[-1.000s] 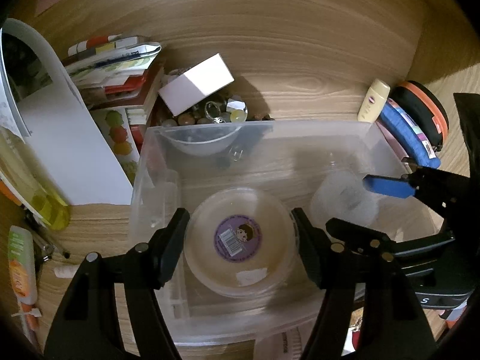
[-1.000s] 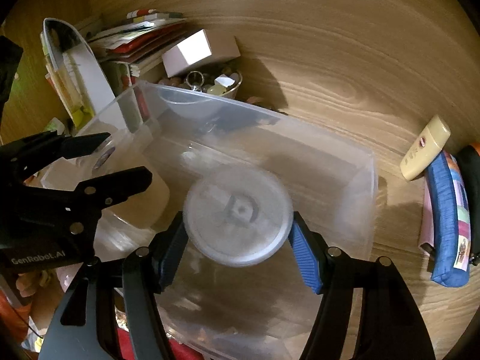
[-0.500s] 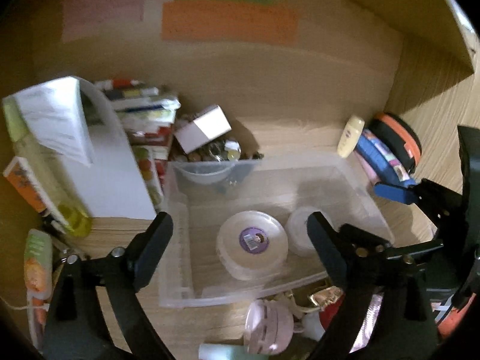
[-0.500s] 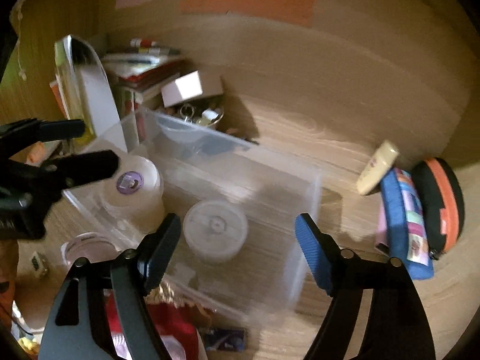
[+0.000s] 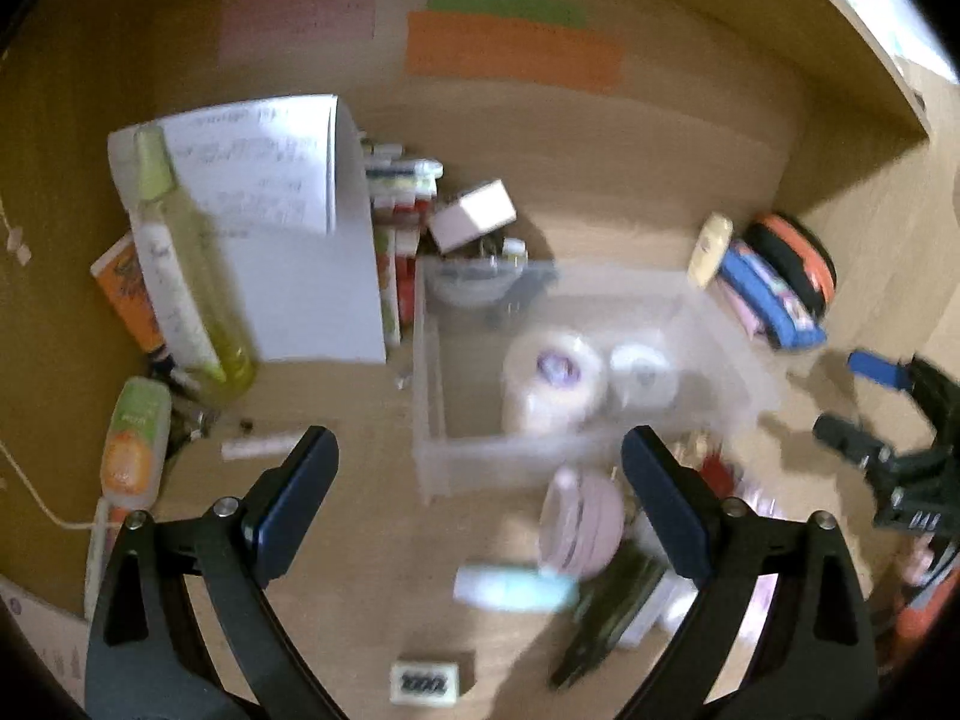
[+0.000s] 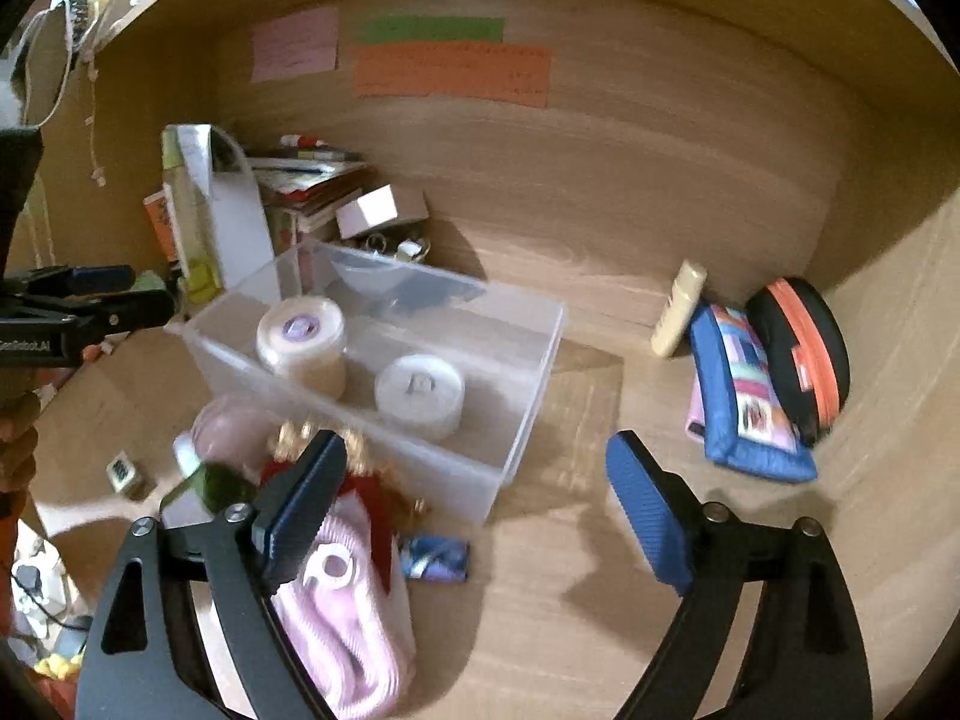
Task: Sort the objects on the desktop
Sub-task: 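Grasp the black-dotted block with the left tool while the right grasps the pink rope bag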
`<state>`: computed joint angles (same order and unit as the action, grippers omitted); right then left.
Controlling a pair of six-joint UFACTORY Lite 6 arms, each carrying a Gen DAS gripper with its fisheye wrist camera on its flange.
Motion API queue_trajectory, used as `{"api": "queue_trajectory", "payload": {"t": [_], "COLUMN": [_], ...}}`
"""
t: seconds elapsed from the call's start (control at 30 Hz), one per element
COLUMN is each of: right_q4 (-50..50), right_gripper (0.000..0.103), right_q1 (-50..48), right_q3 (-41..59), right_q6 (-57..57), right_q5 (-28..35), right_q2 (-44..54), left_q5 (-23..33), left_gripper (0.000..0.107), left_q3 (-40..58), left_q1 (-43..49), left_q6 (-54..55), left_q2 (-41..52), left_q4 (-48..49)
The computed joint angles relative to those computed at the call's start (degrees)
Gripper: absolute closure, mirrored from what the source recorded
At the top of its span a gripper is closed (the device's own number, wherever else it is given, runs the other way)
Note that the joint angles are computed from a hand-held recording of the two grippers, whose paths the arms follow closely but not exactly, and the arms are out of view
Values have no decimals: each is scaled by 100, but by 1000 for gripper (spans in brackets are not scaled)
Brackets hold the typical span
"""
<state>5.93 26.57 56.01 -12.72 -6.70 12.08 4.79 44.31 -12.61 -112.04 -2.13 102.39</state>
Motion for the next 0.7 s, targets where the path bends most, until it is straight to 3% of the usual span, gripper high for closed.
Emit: {"api": "queue_trajectory", "payload": {"t": [0.07,0.27,0.4,0.5,0.7], "right_q4": [508,-959,-1144,-1114,-1378], "right_gripper": [16,16,16,16,16], "right_q1": [73,249,397,503,649], "right_q3": [-337,-1214,-1617,-1821,-1758], "right_q6": [-510,897,1105,1088,1397], "right_q5": [-119,-302,-446,-520,-516], "right_q2": [-204,-771,-943,-936,-502], "left_q5": [257,606,679,453,658], "left_gripper": [10,10,10,10,11], "left_q3": [-353,-1504,-2013,-2375,-2752], "left_q1": [-87,-221,-263,-83,-104], "left_q6": [-150,-407,-690,-1865,-3323], "left_q2": [-223,-1010,-1202,-1245,-1089], "left_q4": [144,327,524,1705,3003]}}
